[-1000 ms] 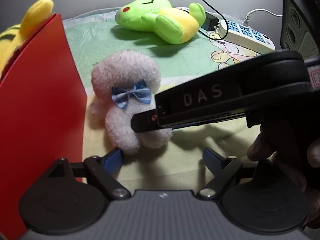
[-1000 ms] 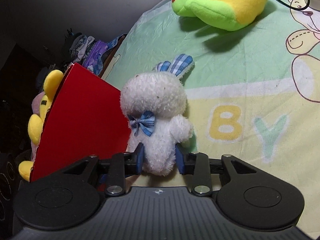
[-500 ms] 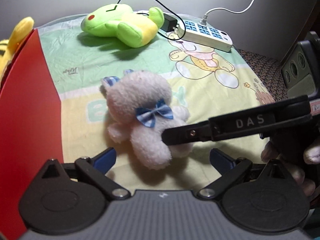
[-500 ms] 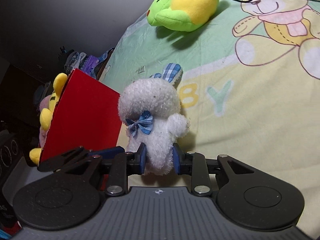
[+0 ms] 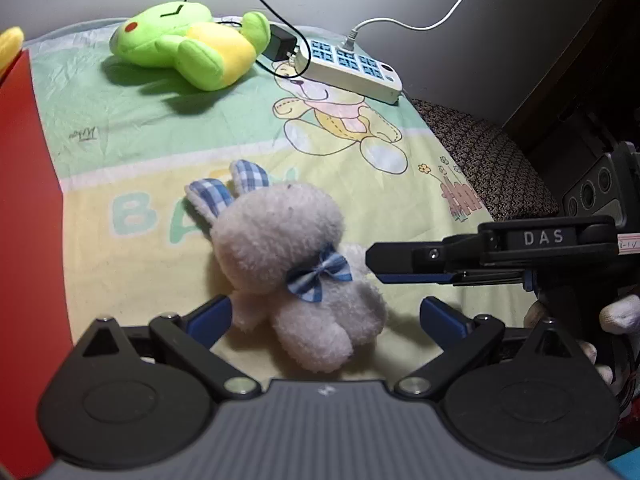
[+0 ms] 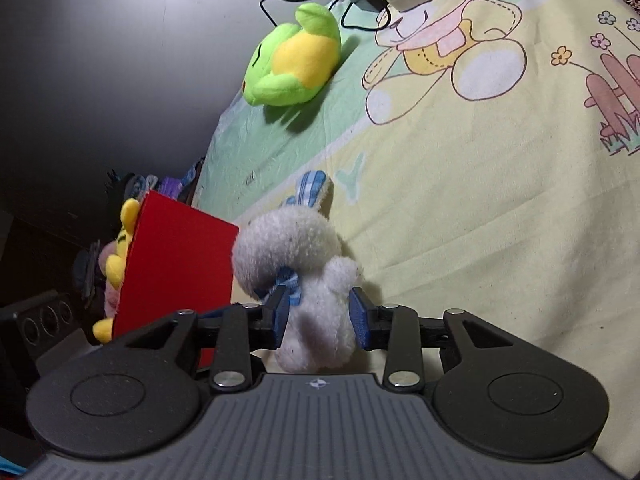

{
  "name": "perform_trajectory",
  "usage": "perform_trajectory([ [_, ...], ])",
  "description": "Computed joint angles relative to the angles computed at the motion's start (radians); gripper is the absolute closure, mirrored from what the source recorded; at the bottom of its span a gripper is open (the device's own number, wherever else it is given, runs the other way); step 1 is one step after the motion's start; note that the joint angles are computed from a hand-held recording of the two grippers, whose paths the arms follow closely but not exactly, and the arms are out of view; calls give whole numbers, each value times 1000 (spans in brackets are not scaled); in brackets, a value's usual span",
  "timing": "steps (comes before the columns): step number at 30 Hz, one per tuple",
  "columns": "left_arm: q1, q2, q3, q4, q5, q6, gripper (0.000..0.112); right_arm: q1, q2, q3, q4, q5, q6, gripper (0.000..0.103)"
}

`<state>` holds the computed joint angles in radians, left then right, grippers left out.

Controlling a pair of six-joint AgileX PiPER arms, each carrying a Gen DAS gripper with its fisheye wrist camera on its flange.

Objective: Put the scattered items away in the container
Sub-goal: 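Close the right tool on the pink bunny's body, then lift the pink bunny with the right tool and carry it to the box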

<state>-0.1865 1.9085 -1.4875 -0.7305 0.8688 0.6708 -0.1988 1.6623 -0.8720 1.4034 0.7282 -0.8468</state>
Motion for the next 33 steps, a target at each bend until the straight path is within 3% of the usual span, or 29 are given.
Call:
perform_trajectory([
  [5,14,71,-75,-15,21,-79,12,56,67,-76,-11,-52,18,62],
  [16,2,144,-148,38,4,-174,16,44,209,-178,56,94,-16,49],
  [19,-9,141,-150,70,-13,-185,19,21,257,-190,91,177,-1,52],
  [21,-14,136,-147,80,-17,-182,22,16,276,-187,111,218,6,61],
  [33,-49,48,-35,67,-47,-89,24,0,155,-14,163,196,-2,62],
])
